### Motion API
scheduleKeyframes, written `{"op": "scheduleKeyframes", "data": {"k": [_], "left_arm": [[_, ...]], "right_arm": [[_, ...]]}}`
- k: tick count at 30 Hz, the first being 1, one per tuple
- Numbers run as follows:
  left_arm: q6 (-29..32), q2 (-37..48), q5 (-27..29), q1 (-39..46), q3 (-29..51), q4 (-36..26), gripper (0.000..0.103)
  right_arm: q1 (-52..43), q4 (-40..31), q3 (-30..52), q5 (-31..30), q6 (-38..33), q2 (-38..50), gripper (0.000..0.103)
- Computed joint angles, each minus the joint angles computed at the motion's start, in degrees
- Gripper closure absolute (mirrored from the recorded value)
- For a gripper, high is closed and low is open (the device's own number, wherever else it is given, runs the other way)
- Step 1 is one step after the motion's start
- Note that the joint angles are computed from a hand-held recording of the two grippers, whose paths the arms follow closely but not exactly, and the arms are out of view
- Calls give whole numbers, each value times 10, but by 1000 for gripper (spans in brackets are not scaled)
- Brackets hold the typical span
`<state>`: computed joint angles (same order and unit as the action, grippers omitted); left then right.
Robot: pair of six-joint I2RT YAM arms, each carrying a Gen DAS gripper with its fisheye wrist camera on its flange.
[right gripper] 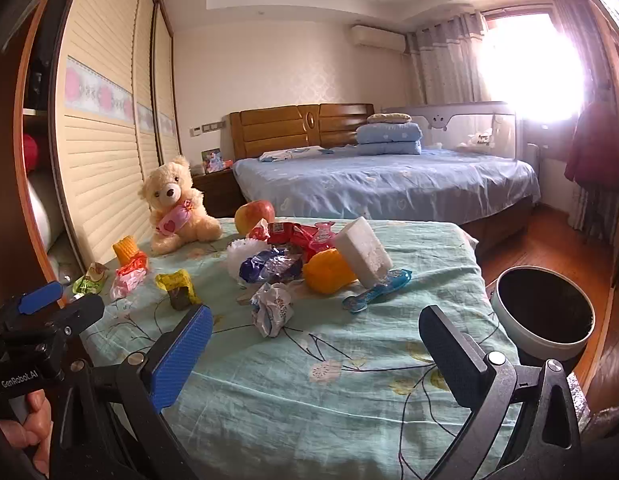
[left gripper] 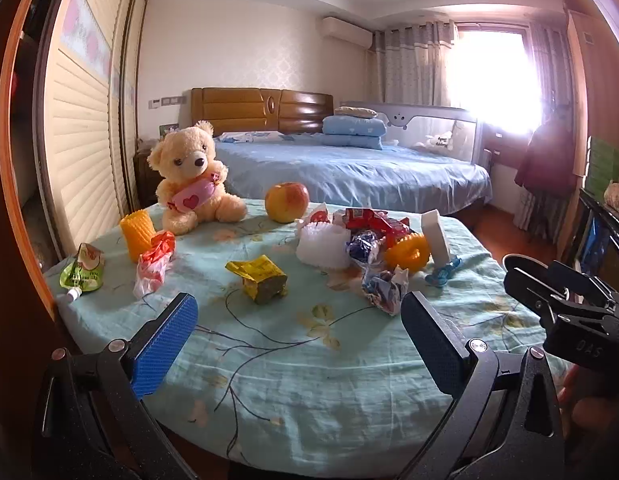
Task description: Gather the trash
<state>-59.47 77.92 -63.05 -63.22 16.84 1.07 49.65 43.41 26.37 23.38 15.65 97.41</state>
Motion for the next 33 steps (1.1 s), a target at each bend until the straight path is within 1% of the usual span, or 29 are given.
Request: {"op": "scheduleKeyframes", "data": {"k": [1, 4, 9, 18, 28, 33], "left_arm": [[-1, 0, 0, 1, 0, 0, 0], [-2, -2, 1, 2, -4, 3, 0], [-1, -3, 4, 6, -9, 7, 0], [-12, -3, 2, 6, -13, 3, 0], [-4, -7, 7, 15, -21, 16, 0], [-10, -1, 5, 14, -17, 10, 0]], "right_arm": [[3, -12, -2, 7, 1, -12, 0], [11, -6, -23, 28, 0, -29, 0], [11, -14, -38, 23, -1, -55, 0], [24, -20, -26, 34, 0, -49, 0], [26, -27, -15, 31, 4, -41, 0], [27, -26, -13, 31, 6, -35, 0]]}}
